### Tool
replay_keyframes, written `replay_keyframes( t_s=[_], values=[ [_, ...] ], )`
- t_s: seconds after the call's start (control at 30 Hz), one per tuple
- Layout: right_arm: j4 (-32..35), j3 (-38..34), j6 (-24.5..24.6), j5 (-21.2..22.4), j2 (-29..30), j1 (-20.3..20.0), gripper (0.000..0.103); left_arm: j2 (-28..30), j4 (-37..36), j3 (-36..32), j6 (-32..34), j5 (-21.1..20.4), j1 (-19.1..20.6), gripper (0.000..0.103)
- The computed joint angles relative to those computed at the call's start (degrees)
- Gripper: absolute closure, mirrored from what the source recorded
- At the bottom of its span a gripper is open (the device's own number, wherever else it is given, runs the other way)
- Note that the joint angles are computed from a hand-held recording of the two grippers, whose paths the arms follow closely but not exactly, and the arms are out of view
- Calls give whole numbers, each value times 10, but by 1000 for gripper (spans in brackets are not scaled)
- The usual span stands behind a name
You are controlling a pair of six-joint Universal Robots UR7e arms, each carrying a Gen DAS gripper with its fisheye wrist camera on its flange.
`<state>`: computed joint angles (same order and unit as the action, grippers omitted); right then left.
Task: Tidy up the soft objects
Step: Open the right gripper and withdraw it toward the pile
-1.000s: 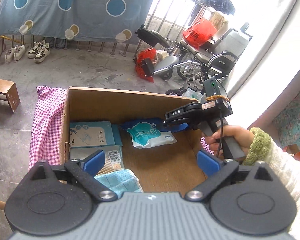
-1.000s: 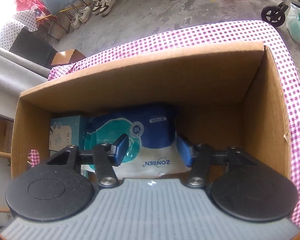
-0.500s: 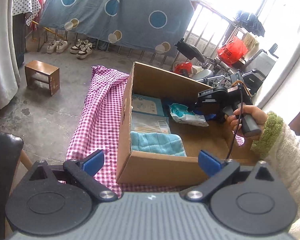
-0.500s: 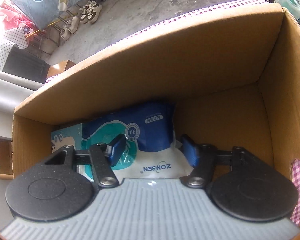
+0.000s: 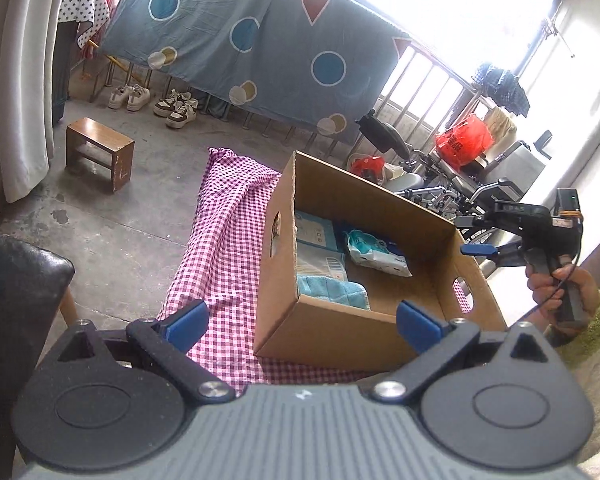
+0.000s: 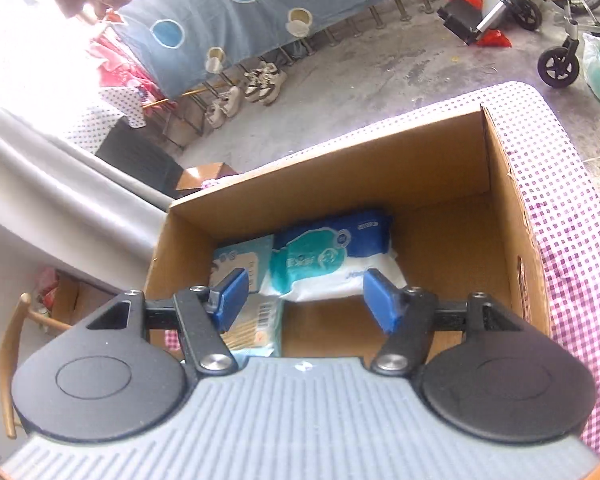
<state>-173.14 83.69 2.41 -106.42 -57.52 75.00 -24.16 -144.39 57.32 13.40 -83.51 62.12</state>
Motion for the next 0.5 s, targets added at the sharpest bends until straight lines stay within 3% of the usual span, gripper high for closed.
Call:
replay_keyframes(
  t_s=[0.13,0.27,0.5],
  values=[
    [-73,143,-33,77,-84,16,39,-7,-5,17,3,21,1,2],
    [-84,235,-27,168,-133,16,39,10,37,6,1,30,4,4],
    [-128,345,-15,242,-127,25,40,65,100,-33,33,21,11,14]
  ],
)
